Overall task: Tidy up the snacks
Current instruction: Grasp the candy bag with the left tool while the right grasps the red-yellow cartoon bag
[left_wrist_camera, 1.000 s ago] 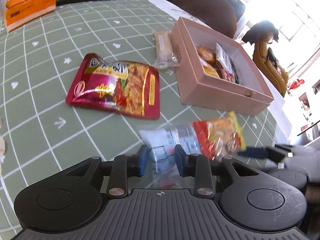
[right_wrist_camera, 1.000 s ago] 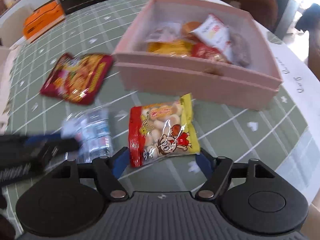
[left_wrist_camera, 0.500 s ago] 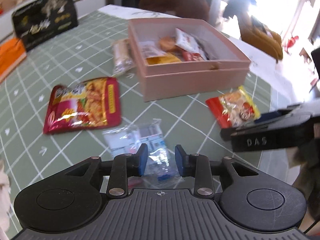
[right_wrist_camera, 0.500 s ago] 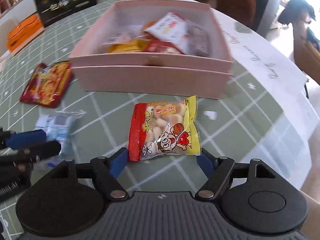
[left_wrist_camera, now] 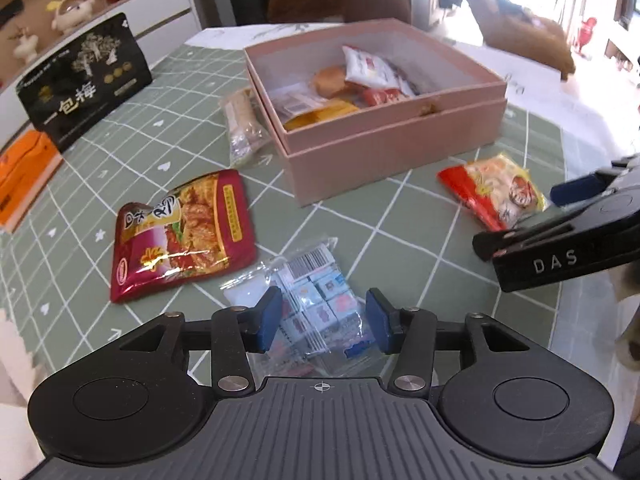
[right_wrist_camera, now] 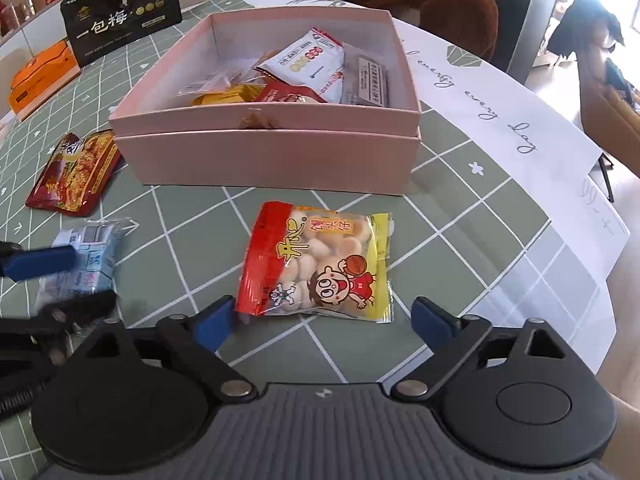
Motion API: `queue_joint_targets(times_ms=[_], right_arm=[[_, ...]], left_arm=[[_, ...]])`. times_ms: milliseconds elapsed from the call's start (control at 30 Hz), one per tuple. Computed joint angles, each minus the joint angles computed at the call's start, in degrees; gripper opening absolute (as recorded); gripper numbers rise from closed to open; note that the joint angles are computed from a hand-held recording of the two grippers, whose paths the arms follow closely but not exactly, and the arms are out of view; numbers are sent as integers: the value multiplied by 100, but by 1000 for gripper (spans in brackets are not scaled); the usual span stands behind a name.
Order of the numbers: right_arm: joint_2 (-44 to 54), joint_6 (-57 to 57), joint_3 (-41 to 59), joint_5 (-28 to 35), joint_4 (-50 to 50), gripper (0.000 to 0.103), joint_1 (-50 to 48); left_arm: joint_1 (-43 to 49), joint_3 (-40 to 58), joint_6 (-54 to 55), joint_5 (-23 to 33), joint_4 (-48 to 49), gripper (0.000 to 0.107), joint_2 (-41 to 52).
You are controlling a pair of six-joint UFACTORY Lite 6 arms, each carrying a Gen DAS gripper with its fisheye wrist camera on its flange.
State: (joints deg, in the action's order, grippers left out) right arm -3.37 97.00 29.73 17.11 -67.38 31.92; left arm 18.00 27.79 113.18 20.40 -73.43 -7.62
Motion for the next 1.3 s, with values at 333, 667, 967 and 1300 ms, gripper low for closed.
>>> queue_joint_targets(times_ms=[333,667,967,1300], right_arm=[[-44,1567,-254,122,-1361,102,239],[-106,3242,-607,472,-2760,103,520],[-119,3846,-756,674,-3204,103,673],[-184,3071,-637,155,-3089,103,240]], left_arm=[[65,278,-353,393,422,91,377],[424,791,-651,13,123,93,1106],[201,787,-631,-112,-210,70,1072],[1574,866,-794,1631,332,65,1261]])
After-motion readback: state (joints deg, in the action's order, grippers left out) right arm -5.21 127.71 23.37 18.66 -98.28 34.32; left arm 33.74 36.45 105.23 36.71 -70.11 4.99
